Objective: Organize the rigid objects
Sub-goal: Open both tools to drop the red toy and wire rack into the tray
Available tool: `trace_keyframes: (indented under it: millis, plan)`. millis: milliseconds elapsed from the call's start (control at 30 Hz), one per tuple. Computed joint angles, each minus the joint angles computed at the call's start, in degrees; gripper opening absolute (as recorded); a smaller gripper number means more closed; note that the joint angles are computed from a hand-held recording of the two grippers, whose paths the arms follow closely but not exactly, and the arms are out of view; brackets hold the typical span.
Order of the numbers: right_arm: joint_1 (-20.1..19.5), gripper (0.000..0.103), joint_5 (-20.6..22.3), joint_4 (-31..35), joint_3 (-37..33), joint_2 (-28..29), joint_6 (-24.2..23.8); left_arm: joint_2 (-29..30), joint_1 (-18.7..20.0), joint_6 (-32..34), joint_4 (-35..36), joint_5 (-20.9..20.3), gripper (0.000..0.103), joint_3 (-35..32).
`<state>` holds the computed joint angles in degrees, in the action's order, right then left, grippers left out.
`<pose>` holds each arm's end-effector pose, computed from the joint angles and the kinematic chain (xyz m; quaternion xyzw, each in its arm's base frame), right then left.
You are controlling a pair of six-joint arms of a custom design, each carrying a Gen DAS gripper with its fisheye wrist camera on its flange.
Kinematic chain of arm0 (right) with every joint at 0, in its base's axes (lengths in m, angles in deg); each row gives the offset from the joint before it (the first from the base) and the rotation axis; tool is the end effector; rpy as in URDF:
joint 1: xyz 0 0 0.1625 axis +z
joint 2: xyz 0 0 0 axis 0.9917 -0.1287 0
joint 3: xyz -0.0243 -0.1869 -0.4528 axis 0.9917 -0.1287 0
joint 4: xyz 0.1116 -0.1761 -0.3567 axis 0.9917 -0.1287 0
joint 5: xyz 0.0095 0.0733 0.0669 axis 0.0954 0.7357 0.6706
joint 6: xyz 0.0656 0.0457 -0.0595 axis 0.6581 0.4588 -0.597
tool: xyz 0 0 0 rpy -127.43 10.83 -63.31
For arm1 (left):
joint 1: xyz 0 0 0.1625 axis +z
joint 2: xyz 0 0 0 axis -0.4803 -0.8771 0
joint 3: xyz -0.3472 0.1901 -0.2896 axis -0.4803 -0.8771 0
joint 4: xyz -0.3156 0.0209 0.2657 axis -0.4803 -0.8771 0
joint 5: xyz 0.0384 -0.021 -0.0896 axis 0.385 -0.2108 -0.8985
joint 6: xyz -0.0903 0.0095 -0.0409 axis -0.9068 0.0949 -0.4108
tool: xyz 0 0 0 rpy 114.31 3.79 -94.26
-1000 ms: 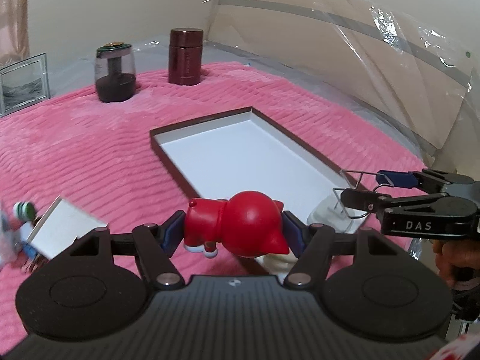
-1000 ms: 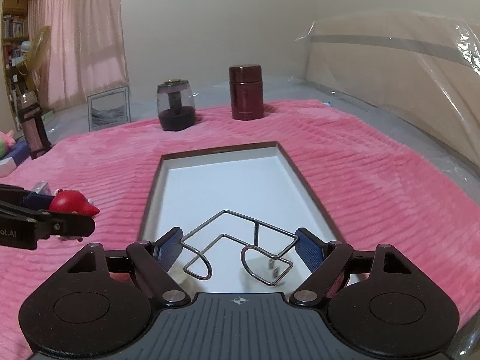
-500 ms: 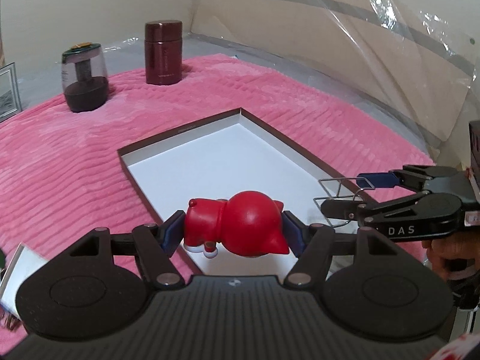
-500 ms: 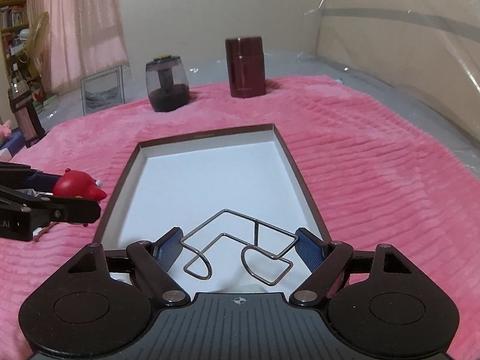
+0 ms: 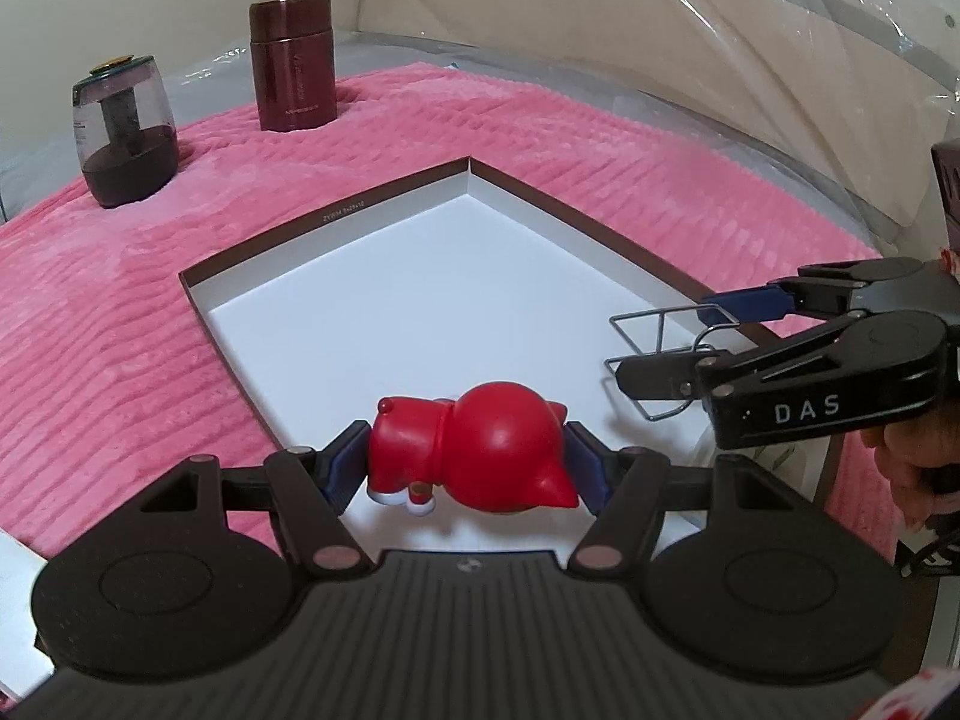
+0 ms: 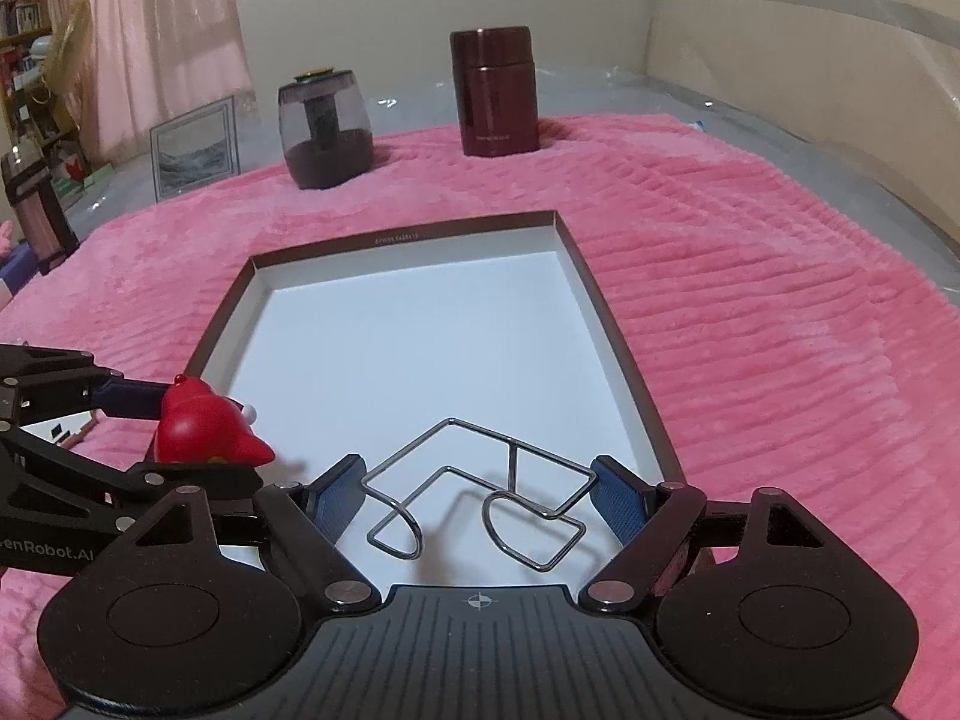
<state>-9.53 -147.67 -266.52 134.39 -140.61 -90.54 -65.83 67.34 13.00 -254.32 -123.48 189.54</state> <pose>-0.0190 -0.4957 0.3088 0.1943 -0.8824 0.3527 0.2435 -0.3528 -0.5274 -0.0340 0.3668 0.8704 -0.2430 0.2212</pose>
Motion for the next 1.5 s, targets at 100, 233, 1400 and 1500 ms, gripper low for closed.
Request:
trace_keyframes:
  millis: [100, 233, 1400, 1500]
  plan:
    - [-0.1, 0.078, -0.3, 0.1, -0.3, 0.5, 0.3, 0.5, 0.1, 1.4, -0.9, 0.0, 0.064, -0.1]
    - [-0.1, 0.078, -0.7, 0.0, -0.3, 0.9, 0.5, -0.1, -0.1, 2.2, -2.9, -0.1, 0.064, 0.5]
    - [13.8, 0.084, -4.0, -23.5, 18.4, 2.2, 10.4, -26.4, -16.1, -31.8, -5.1, 18.0, 0.064, 35.6]
    - [16.0, 0.084, -4.7, -27.8, 21.0, 4.8, 13.4, -30.4, -17.9, -37.6, 0.2, 19.8, 0.064, 38.4]
